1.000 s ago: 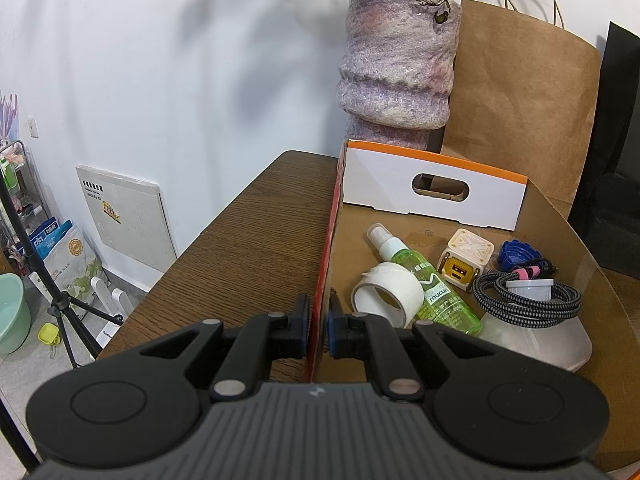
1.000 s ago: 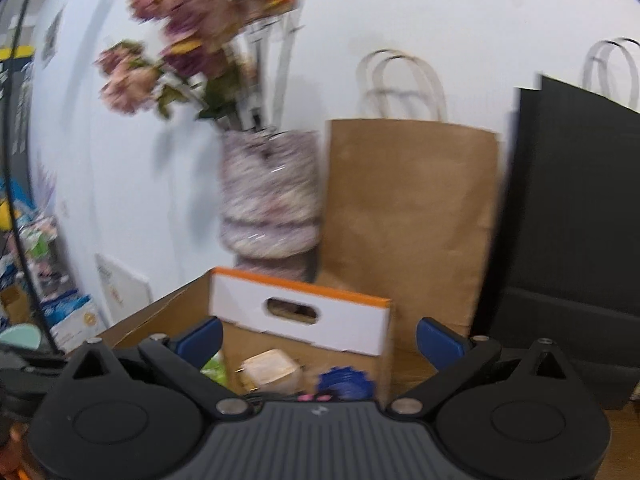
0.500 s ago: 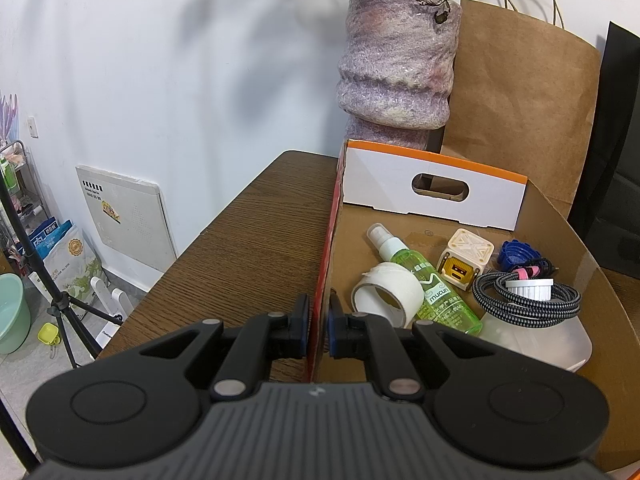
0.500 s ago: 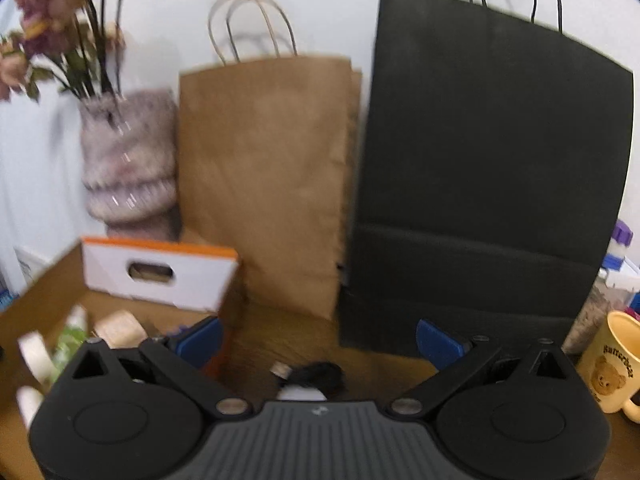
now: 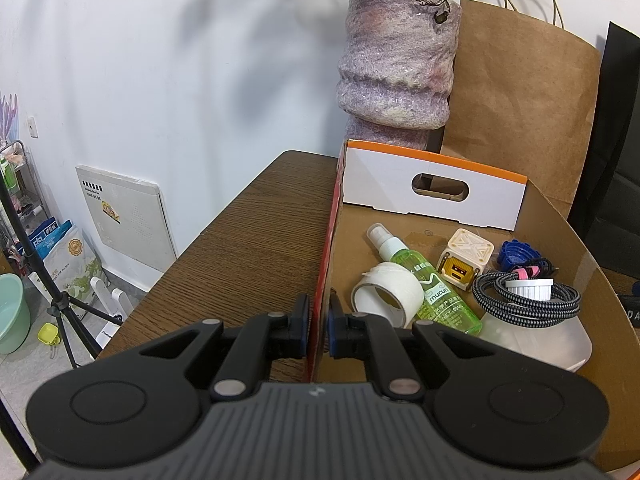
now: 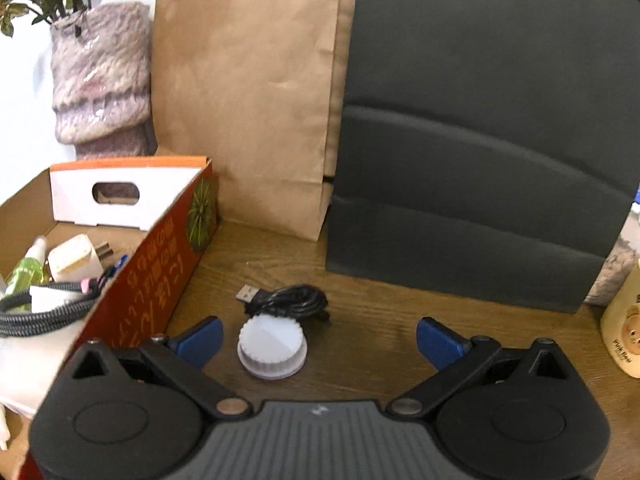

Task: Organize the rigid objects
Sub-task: 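Move the right gripper to the ridged white cap, then close the right gripper on the ridged white cap and lift it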

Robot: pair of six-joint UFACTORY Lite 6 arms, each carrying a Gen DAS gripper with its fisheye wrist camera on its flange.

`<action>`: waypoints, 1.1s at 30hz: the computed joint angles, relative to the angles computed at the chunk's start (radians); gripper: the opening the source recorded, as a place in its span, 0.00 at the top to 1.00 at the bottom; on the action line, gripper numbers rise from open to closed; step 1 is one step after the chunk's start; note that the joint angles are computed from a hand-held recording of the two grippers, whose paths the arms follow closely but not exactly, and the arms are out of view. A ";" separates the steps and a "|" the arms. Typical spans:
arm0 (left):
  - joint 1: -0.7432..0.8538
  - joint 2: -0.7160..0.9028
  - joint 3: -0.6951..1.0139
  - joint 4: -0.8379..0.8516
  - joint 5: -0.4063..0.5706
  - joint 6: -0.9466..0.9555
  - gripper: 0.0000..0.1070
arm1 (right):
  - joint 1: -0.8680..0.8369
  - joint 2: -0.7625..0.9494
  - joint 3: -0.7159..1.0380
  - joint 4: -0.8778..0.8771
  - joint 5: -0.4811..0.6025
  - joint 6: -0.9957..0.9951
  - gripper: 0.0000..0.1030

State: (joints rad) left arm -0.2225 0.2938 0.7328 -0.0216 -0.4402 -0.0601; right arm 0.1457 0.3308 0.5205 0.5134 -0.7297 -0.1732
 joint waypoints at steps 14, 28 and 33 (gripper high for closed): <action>0.000 0.000 0.000 0.001 0.000 -0.001 0.91 | -0.037 0.103 0.039 -0.192 -0.045 0.139 0.32; 0.002 0.001 0.001 0.004 0.000 -0.002 0.91 | -0.049 0.070 -0.009 -0.257 -0.067 0.179 0.62; 0.000 0.000 0.000 0.001 0.000 -0.001 0.91 | -0.022 0.031 -0.043 -0.219 -0.074 0.149 0.62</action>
State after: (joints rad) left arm -0.2220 0.2941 0.7331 -0.0202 -0.4399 -0.0615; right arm 0.1233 0.3616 0.4776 0.2940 -0.8037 -0.0238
